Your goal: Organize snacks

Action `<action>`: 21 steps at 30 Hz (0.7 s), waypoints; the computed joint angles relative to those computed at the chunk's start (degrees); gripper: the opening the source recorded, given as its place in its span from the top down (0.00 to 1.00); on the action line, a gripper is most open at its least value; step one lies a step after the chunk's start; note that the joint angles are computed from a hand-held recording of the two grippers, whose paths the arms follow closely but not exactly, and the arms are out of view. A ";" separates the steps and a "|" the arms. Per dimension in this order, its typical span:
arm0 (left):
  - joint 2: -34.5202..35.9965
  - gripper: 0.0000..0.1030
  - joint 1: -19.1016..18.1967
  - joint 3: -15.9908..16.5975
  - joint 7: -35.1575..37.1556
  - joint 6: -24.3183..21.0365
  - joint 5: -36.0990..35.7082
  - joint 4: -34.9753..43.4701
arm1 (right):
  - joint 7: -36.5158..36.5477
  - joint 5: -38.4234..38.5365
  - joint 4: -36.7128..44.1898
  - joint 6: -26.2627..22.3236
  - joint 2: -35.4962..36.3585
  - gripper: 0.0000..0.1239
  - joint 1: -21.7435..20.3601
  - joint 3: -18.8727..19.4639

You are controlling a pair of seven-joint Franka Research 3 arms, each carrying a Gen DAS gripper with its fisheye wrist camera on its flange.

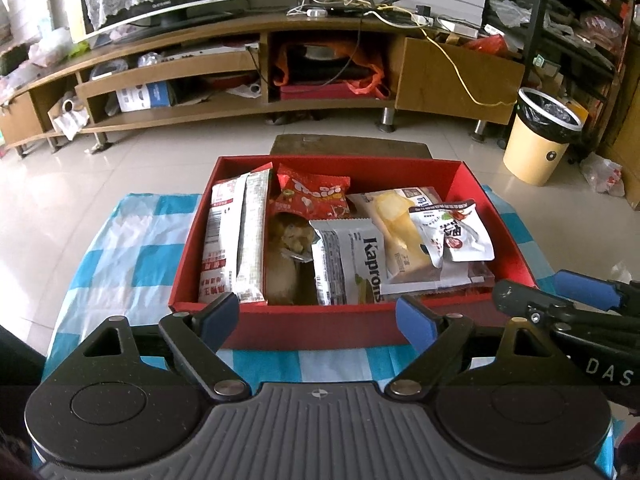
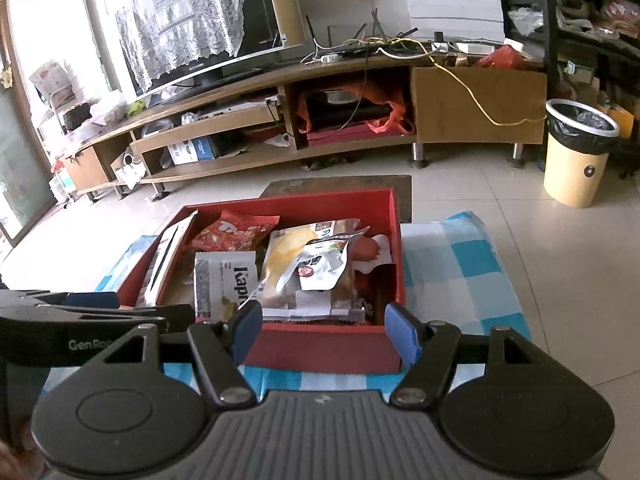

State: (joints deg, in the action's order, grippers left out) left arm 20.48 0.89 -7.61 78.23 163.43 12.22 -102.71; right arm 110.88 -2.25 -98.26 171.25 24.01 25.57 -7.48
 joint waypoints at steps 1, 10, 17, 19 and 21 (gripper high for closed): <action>-0.25 0.11 -0.07 0.08 -0.13 0.15 0.15 -0.37 | -0.07 0.08 0.05 -0.13 0.04 0.48 -0.04 0.10; -2.02 0.07 1.38 -1.34 1.38 0.28 -2.90 -3.23 | 1.41 -1.01 -2.69 -0.18 -1.76 0.48 0.83 -0.48; -4.72 0.03 2.01 -1.60 2.57 0.98 -4.86 -7.17 | 3.17 -2.43 -5.79 0.27 -3.80 0.48 1.53 -0.68; -5.66 0.00 1.93 -1.29 2.20 1.45 -5.07 -8.64 | 3.92 -2.81 -7.21 0.65 -4.69 0.48 1.69 -0.68; -6.39 0.00 2.32 -1.62 2.70 1.45 -6.20 -9.73 | 5.07 -3.70 -8.40 0.72 -5.47 0.48 2.20 -1.20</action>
